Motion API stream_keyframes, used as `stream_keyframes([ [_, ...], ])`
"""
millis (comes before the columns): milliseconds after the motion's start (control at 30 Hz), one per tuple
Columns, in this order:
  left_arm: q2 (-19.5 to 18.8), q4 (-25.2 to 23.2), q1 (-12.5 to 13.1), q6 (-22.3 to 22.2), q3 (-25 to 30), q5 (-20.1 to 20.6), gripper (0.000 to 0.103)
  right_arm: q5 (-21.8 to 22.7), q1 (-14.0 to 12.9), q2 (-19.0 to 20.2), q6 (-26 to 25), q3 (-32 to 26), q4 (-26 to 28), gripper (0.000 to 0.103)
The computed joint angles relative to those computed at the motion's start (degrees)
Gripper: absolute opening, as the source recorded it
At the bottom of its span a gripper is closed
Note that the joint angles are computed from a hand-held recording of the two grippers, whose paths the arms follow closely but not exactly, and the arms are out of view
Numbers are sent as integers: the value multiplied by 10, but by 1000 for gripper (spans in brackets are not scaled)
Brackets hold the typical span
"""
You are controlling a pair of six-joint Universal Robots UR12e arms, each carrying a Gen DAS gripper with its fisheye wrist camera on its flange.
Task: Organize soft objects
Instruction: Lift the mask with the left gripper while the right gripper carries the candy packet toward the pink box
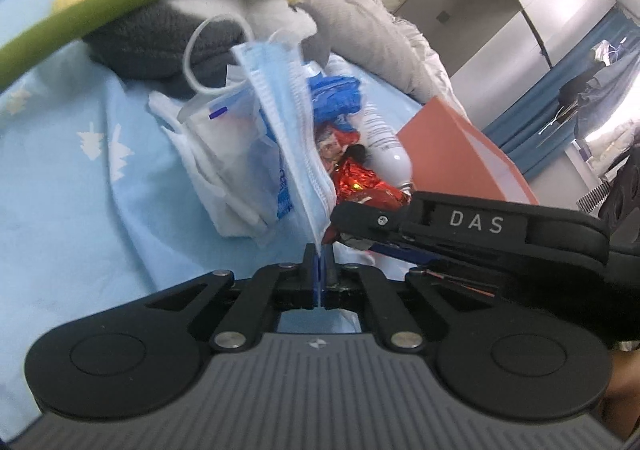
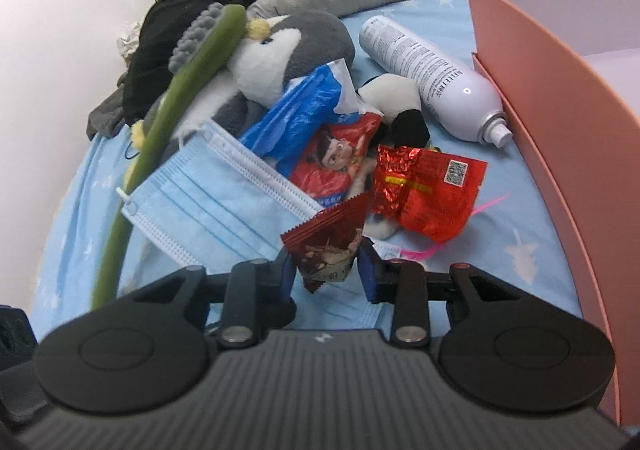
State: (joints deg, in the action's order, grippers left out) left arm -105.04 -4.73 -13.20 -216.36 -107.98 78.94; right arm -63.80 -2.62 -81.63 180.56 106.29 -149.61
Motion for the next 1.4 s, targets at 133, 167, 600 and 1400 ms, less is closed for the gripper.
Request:
stream_keyframes([
  [133,19,8,-2,-6,-17,-1,1,4,-5,-26,2,20,-4,37],
  [167,26,9,-2,-6,-23,-3,1,4,-6,-32,2,26,-5,37],
  [600,105,-30,-4,3,-91,-6,1,-16,-28,-95,-10,85,2,36],
  [1400,111,-127,-16,-83,-83,52,50,70,-37,-110,-177,128,69,36],
])
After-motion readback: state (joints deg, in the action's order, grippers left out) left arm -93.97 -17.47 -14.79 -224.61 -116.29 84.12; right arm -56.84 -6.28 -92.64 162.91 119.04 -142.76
